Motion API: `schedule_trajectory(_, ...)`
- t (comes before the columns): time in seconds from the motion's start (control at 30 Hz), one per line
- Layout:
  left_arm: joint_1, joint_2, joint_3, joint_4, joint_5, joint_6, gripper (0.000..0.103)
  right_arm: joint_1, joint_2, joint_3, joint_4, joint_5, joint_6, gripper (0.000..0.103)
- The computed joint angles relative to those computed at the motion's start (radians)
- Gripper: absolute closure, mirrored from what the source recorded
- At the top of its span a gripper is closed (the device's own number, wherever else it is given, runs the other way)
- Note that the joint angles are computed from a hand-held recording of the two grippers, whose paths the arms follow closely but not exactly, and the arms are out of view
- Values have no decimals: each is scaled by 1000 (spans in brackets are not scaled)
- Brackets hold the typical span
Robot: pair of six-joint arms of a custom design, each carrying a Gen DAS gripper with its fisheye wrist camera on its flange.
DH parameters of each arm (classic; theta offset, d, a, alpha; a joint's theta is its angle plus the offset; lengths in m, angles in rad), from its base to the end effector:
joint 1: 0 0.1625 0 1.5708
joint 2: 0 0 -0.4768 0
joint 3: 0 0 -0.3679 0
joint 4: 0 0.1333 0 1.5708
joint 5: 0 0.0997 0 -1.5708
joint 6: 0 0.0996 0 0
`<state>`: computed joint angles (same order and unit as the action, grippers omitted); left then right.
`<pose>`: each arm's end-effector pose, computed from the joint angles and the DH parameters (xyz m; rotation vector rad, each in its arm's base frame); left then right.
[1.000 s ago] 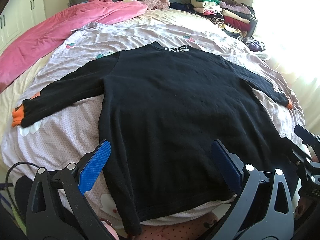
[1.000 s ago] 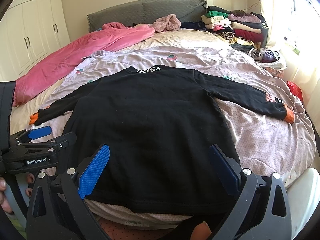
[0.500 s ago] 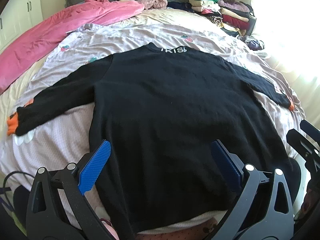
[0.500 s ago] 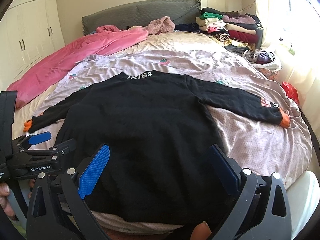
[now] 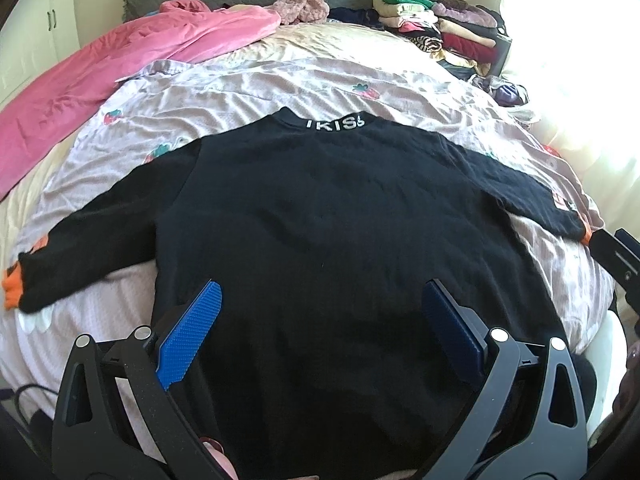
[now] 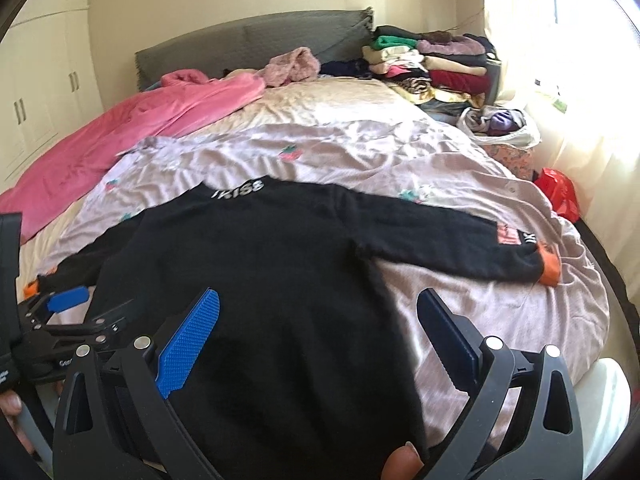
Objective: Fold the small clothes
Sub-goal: 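Move the right tool to the orange-cuffed sleeve and grasp the cuff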
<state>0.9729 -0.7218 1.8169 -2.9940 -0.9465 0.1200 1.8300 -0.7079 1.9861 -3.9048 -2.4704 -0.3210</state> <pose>-0.2058 -0.6424 0.1061 0.7672 2.4319 -0.6040 0.1999 -0.5381 0.1765 0.0322 -2.0544 1.1232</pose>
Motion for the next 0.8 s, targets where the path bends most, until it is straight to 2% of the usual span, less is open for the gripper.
schedule_trajectory(0.27,3,55,-125,43,7,2,9,-24,-14,-94,-10,-42,-54,4)
schedule_trajectory(0.53,5,117,-269,138,10,-3,9,-60,-31,-189,41,-49,-58,4)
schedule_trajectory(0.7,-2,155,-337,158,28,11,9,-76,-40,-231,66,-40,-43,4)
schedule_trajectory(0.8,-8,178,-373,166,30,23,9,-83,-34,-271,63,-49,-61,4)
